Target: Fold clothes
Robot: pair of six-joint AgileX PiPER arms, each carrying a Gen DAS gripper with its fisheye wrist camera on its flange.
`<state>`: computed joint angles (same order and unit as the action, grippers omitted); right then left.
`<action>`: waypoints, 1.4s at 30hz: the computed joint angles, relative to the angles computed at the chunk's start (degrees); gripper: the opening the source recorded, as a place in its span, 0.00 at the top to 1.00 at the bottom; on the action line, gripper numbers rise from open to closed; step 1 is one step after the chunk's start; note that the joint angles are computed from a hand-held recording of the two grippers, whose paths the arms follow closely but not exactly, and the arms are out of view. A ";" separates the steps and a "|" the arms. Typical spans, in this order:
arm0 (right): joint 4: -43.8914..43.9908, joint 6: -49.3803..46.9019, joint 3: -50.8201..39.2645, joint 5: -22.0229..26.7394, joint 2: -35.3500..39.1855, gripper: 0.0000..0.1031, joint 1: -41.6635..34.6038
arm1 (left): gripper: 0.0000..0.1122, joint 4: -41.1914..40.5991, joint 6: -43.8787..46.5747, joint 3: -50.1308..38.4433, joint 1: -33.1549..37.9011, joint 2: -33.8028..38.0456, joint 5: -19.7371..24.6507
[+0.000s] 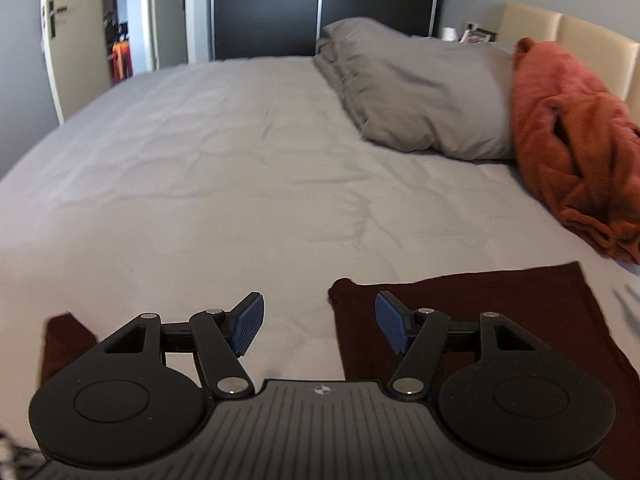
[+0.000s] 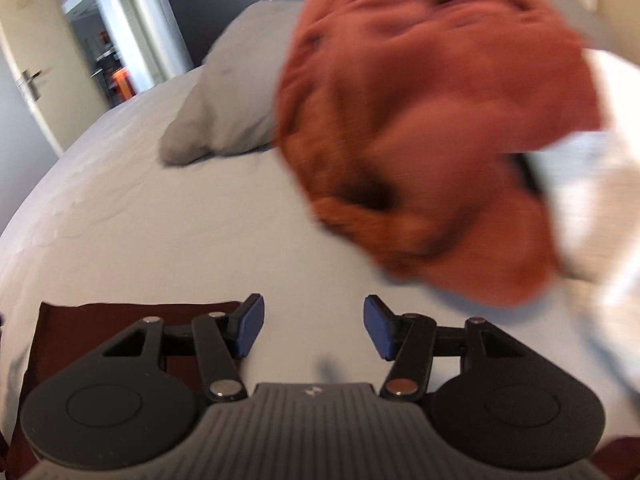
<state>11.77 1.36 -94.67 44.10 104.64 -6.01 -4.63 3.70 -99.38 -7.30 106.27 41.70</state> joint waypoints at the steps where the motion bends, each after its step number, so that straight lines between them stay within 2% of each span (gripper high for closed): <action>1: -0.85 0.12 1.46 0.62 -2.09 0.43 -1.58 | 0.46 0.34 -0.28 0.42 -0.13 -1.41 0.73; 6: 2.24 -5.09 10.59 3.61 -13.09 0.43 -13.82 | 0.46 2.26 -4.24 2.42 -1.06 -7.73 4.57; 10: 5.45 -13.46 17.22 5.55 -19.81 0.45 -24.44 | 0.46 3.18 -6.24 5.07 -2.20 -12.24 7.37; 12: 7.44 -17.52 19.84 6.90 -21.59 0.47 -29.76 | 0.46 3.97 -6.75 6.57 -3.15 -14.23 8.58; 13: 7.85 -18.80 20.79 7.39 -21.92 0.53 -31.82 | 0.46 4.97 -7.33 6.88 -3.92 -14.88 9.49; 14: 8.18 -19.91 21.50 7.77 -21.98 0.54 -33.82 | 0.46 5.85 -7.92 7.23 -4.77 -15.54 10.26; 17: 8.65 -22.69 22.07 8.60 -21.04 0.54 -37.95 | 0.46 6.84 -9.00 8.20 -6.85 -17.45 11.91; 24: 1.51 -21.25 23.01 11.16 -18.03 0.54 -36.25 | 0.46 6.39 -13.08 9.51 -9.68 -20.28 14.77; 29: -3.69 -20.97 26.33 9.26 -17.70 0.57 -34.56 | 0.46 6.70 -12.64 9.18 -11.15 -19.12 14.29; 30: -3.77 -21.30 26.82 8.93 -17.52 0.69 -34.77 | 0.46 7.31 -13.05 9.18 -11.63 -18.89 14.25; 31: -3.46 -21.50 26.84 8.99 -17.20 0.89 -35.22 | 0.46 7.58 -13.38 8.89 -11.90 -18.52 14.44; 35: -0.92 -22.39 25.44 8.83 -18.80 0.95 -37.26 | 0.46 7.18 -14.26 8.62 -12.70 -18.27 14.46; 37: 4.68 -24.87 23.47 12.03 -19.77 0.96 -39.72 | 0.46 6.90 -14.24 8.80 -13.22 -18.50 14.04; 42: 20.00 -28.57 18.04 24.78 -22.98 0.96 -44.65 | 0.46 1.90 -10.70 7.43 -13.62 -18.45 15.09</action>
<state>31.77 -27.21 -76.63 68.88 81.66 -50.65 -2.73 -7.00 -91.95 -20.91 87.81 56.79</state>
